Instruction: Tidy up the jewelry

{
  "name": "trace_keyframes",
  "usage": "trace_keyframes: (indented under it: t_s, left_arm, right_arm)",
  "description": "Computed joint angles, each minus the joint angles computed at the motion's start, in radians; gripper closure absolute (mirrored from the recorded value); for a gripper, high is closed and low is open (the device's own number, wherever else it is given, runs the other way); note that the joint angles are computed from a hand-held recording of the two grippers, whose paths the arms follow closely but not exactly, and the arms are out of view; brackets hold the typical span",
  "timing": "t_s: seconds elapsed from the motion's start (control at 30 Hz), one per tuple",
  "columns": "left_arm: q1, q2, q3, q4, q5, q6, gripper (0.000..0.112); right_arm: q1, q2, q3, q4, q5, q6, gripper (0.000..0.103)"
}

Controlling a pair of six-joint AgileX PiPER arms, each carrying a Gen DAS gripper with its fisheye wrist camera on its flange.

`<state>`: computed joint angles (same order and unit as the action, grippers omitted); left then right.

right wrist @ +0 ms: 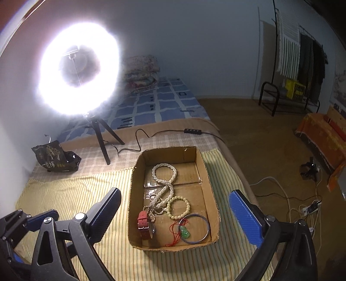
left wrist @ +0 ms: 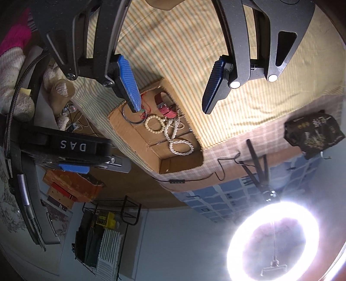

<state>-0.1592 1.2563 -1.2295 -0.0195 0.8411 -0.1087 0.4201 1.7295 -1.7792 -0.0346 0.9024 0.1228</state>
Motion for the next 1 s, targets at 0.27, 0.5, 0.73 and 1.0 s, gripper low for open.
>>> trace_keyframes:
  t_s: [0.27,0.5,0.73,1.0]
  left_arm:
    - [0.047,-0.133,0.022,0.044,0.064,0.013,0.038]
    - [0.075,-0.242,0.055,0.081,0.071,0.003,0.030]
    - [0.074,-0.308,0.092,0.098,0.063,-0.007,0.030]
    - [-0.013,-0.345,0.159,0.232,0.047,-0.105,0.025]
  right_arm:
    - [0.098,-0.114,0.099,-0.169,-0.014,0.137,0.000]
    - [0.180,-0.211,0.179,-0.267,-0.033,0.248,0.000]
    - [0.232,-0.290,0.274,-0.315,-0.078,0.321,0.000]
    - [0.298,-0.329,0.334,-0.455,-0.114,0.431,0.000]
